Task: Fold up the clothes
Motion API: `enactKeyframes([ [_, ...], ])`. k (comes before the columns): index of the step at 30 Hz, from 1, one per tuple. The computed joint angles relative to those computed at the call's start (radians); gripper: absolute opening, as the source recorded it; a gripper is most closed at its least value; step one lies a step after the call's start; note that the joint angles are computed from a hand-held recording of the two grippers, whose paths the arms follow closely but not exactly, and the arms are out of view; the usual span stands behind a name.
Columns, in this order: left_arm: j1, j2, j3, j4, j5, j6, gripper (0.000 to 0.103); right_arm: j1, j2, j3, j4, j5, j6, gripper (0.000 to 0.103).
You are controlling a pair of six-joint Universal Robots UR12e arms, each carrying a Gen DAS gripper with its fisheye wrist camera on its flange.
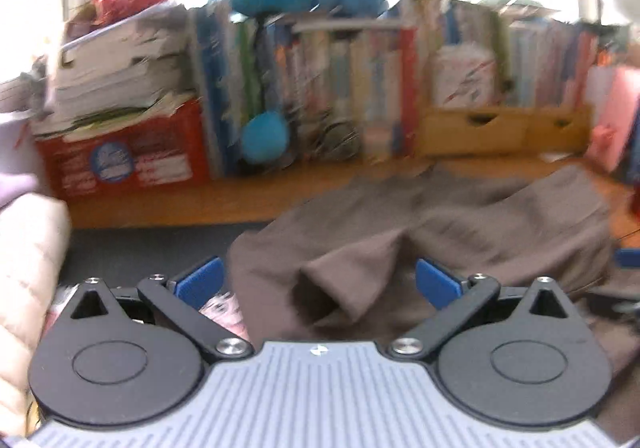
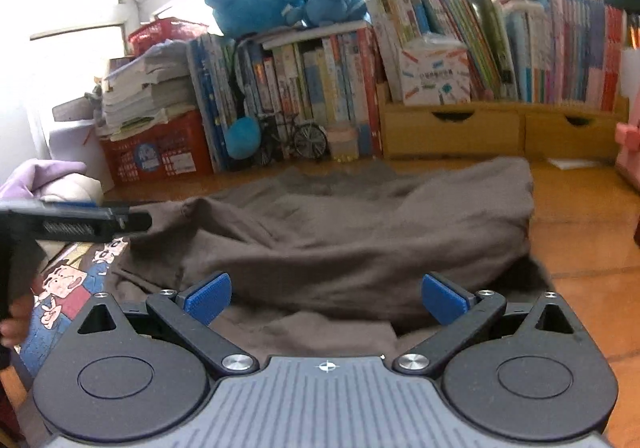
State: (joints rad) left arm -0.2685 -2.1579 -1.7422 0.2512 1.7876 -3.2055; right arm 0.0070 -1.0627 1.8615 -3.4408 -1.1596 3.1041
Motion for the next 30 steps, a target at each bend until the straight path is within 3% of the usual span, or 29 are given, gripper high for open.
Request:
enactKeyframes([
  [3,0.0,0.001,0.01,-0.009,-0.07,-0.002,0.103,0.006,0.024,-0.016,-0.043,-0.036,-0.042,0.103],
  [5,-0.014,-0.014,0.03,-0.032,-0.041,0.0,0.103,0.016,0.036,-0.024,-0.042,-0.088,-0.08,0.103],
  [7,-0.023,-0.034,0.058,-0.08,-0.02,-0.011,0.103,0.026,0.036,-0.031,-0.008,-0.126,-0.103,0.103],
  [12,-0.021,-0.063,0.093,-0.19,-0.041,-0.053,0.103,0.04,0.033,-0.05,0.083,-0.173,-0.134,0.103],
  [17,-0.017,-0.075,0.089,-0.226,-0.039,-0.08,0.103,0.062,0.033,-0.085,0.225,-0.258,-0.156,0.103],
  [24,-0.021,-0.088,0.092,-0.206,-0.024,-0.053,0.103,0.045,0.034,-0.094,0.273,-0.204,-0.112,0.103],
  [30,-0.017,-0.088,0.094,-0.208,-0.037,-0.06,0.103,0.047,0.034,-0.096,0.278,-0.211,-0.112,0.103],
])
